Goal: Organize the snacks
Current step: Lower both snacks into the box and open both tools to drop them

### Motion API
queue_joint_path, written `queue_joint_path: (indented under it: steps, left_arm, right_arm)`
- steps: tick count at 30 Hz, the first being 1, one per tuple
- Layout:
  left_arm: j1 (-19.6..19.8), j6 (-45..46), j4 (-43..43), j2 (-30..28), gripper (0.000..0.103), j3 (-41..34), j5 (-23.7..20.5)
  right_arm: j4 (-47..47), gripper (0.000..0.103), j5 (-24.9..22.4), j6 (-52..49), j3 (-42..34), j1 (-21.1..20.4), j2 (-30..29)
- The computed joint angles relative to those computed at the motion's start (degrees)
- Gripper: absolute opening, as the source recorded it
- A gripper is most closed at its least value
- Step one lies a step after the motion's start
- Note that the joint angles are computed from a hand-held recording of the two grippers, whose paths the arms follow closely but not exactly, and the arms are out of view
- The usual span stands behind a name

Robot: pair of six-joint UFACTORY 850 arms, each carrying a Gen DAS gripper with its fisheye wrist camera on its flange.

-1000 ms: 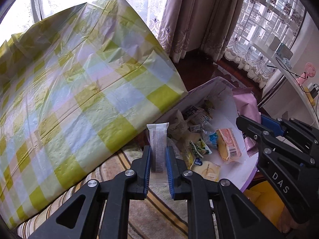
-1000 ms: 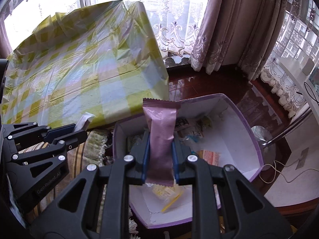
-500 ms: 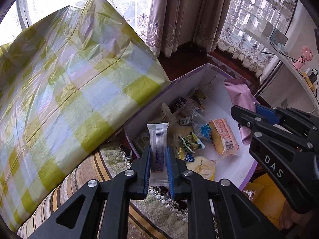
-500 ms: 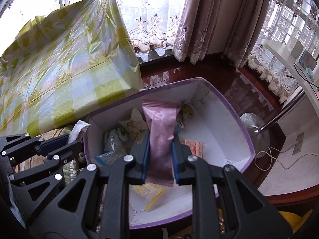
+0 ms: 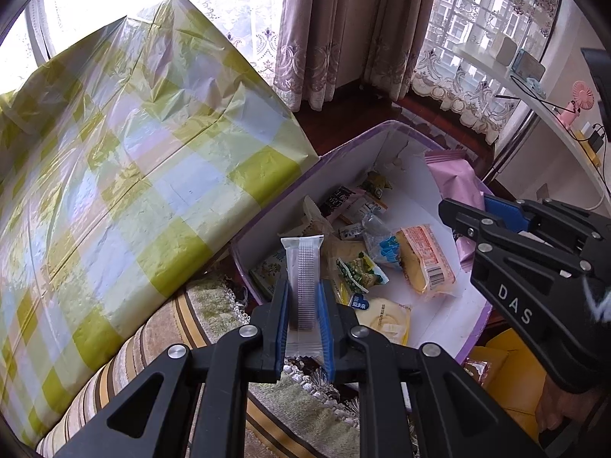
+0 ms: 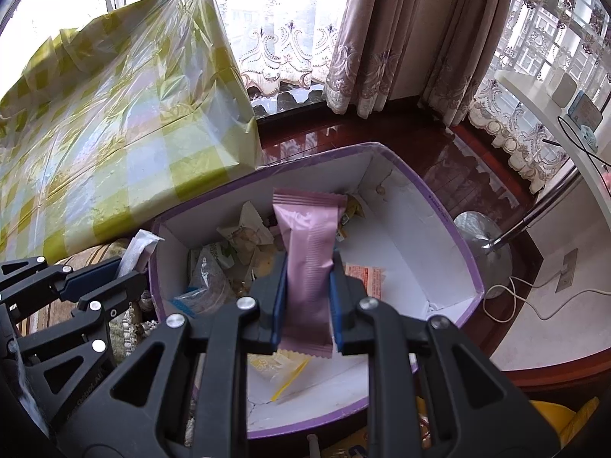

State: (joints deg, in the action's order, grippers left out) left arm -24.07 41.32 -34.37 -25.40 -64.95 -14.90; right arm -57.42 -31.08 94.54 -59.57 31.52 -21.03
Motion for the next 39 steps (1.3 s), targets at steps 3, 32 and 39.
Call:
queue_joint_path:
  steps: [3, 32, 39]
  left_arm:
    - [0.06, 2.38, -2.23, -0.10, 0.016, -0.16, -0.42]
    - [0.24, 7.71, -7.58, -0.21, 0.016, -0.28, -1.19]
    - [1.37, 10.61, -12.27, -0.59, 0.051, -1.08, -4.67]
  right_arm:
    - [0.36, 0.023, -0.31, -0.06, -0.07, -0.08, -0.11]
    - [0.94, 0.024, -2.30, 0.58, -0.08, -0.03, -0.10]
    - [2.67, 0.047, -2.92, -0.88, -0.39, -0.07, -0.21]
